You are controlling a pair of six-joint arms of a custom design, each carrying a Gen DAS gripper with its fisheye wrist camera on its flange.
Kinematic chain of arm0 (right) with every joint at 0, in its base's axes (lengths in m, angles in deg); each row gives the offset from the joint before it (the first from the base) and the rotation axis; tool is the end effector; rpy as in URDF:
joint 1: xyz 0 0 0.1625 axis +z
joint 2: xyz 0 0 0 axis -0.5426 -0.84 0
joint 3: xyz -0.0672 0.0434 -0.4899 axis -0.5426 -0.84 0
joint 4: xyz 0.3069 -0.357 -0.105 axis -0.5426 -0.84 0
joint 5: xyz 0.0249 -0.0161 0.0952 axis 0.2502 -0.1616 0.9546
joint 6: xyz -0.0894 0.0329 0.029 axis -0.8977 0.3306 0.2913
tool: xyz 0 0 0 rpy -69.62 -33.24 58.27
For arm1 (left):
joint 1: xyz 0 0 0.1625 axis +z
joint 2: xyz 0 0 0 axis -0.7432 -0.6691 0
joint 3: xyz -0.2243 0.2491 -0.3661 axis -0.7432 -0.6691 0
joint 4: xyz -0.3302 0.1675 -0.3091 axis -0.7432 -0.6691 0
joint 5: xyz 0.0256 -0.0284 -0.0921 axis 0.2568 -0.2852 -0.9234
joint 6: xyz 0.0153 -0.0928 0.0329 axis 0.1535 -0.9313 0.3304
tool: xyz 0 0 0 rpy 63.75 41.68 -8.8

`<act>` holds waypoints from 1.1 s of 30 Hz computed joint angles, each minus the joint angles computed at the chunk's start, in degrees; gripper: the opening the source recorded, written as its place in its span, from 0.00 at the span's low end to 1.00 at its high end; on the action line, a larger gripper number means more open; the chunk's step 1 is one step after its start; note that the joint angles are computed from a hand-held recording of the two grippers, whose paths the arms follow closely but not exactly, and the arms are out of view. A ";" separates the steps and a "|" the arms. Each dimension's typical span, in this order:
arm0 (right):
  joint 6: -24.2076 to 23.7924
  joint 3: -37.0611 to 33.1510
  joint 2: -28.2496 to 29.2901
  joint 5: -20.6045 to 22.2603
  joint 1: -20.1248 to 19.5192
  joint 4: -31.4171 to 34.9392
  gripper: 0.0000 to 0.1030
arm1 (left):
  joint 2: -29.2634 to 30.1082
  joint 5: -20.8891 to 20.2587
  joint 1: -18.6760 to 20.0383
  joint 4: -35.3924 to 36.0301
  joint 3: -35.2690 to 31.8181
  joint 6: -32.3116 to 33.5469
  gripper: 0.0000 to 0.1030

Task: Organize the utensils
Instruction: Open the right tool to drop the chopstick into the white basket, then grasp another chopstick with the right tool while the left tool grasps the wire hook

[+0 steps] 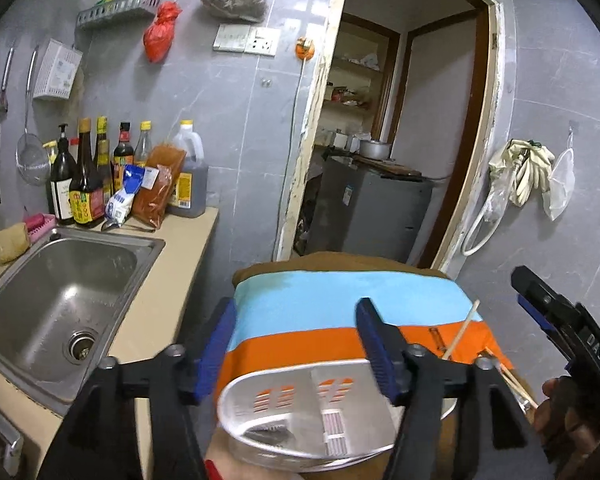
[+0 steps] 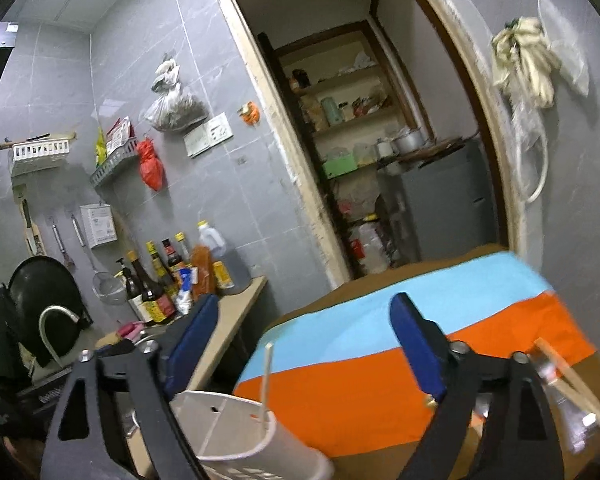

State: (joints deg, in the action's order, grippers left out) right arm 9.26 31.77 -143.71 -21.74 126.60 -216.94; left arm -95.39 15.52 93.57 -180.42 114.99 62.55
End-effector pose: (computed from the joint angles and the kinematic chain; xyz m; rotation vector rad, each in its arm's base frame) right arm 0.1563 -0.6018 0.2986 0.3530 -2.2137 1.7021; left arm -0.3244 -0.6239 0.1520 0.5873 2.2992 -1.3135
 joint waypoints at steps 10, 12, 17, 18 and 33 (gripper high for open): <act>-10.57 2.34 -8.05 -5.10 -0.04 -1.94 0.98 | 4.98 4.80 -6.12 -7.67 -3.09 4.55 0.95; -12.05 2.71 -9.56 -5.04 -0.45 -1.85 0.98 | 6.99 6.27 -7.49 -10.83 -4.23 7.26 0.95; -14.72 3.54 -13.46 -3.84 -2.37 0.14 0.98 | 10.96 8.87 -9.94 -14.95 -6.89 10.74 0.96; -15.10 3.74 -14.26 -3.42 -2.99 0.76 0.98 | 11.94 9.34 -10.41 -15.44 -7.64 11.12 0.96; -16.63 1.46 -20.72 -0.93 -14.74 20.11 0.98 | 20.89 10.51 -12.66 -5.34 -12.84 -1.39 0.97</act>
State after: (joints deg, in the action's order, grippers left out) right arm -7.37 33.23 -164.42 -22.67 111.86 -196.82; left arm -74.50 26.03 80.90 -185.76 102.15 61.16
